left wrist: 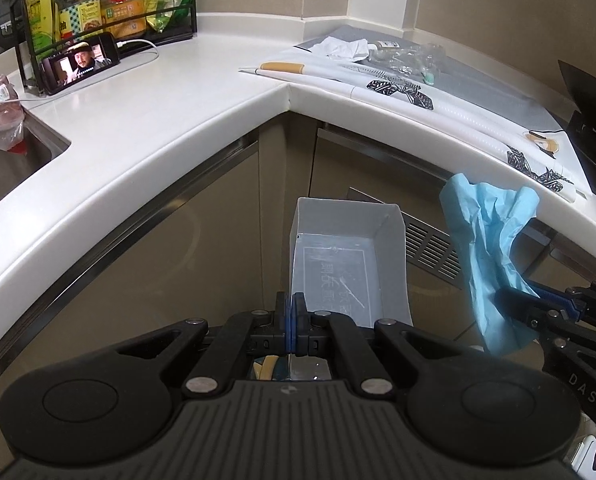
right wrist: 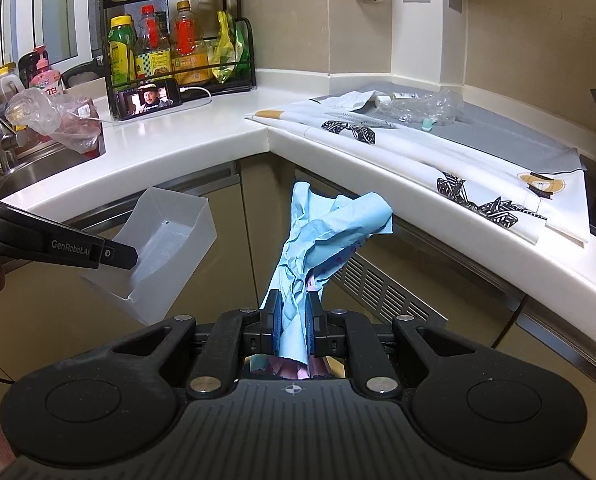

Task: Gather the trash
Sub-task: 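Carry the plastic box and blue cloth down toward the cabinet with both grippers, then lower the clear plastic box and blue cloth into the trash bin with both grippers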

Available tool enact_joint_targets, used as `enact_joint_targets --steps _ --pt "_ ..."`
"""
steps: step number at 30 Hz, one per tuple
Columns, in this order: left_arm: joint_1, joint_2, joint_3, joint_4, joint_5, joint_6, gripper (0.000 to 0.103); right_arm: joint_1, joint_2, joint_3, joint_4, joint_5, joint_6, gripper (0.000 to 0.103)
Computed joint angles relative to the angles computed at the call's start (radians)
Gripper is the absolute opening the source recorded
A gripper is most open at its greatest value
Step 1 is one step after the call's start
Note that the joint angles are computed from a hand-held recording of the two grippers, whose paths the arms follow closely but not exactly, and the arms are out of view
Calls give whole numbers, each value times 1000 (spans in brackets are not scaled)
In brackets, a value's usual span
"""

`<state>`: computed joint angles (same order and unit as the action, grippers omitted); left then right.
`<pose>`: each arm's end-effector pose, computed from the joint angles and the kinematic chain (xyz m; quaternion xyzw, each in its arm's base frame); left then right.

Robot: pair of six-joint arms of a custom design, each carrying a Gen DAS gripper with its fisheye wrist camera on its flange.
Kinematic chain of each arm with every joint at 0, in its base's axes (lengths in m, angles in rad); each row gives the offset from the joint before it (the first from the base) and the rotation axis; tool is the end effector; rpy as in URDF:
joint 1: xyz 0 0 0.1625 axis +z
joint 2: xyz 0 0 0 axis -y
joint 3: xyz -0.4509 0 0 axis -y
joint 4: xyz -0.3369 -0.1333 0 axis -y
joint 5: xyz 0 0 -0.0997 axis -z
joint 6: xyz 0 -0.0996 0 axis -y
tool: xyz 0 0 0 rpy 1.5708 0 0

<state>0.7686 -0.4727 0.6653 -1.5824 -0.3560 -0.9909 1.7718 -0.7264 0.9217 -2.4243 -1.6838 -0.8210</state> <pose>-0.4348 -0.7357 0.2512 -0.0257 0.8190 -0.3977 0.4128 0.2807 -0.7664 0.3793 0.4461 -0.8331 0.2910 0.1493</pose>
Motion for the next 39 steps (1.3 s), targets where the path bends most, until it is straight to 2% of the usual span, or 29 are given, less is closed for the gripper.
enact_joint_targets --steps 21,28,39 --pt "25 43 -90 88 -41 -22 0 -4 25 -31 43 -42 9 14" --pt "40 55 -100 79 -70 -9 0 -8 34 -28 50 -62 5 14" --pt "74 91 -144 86 -127 16 0 -22 82 -57 65 -145 16 14"
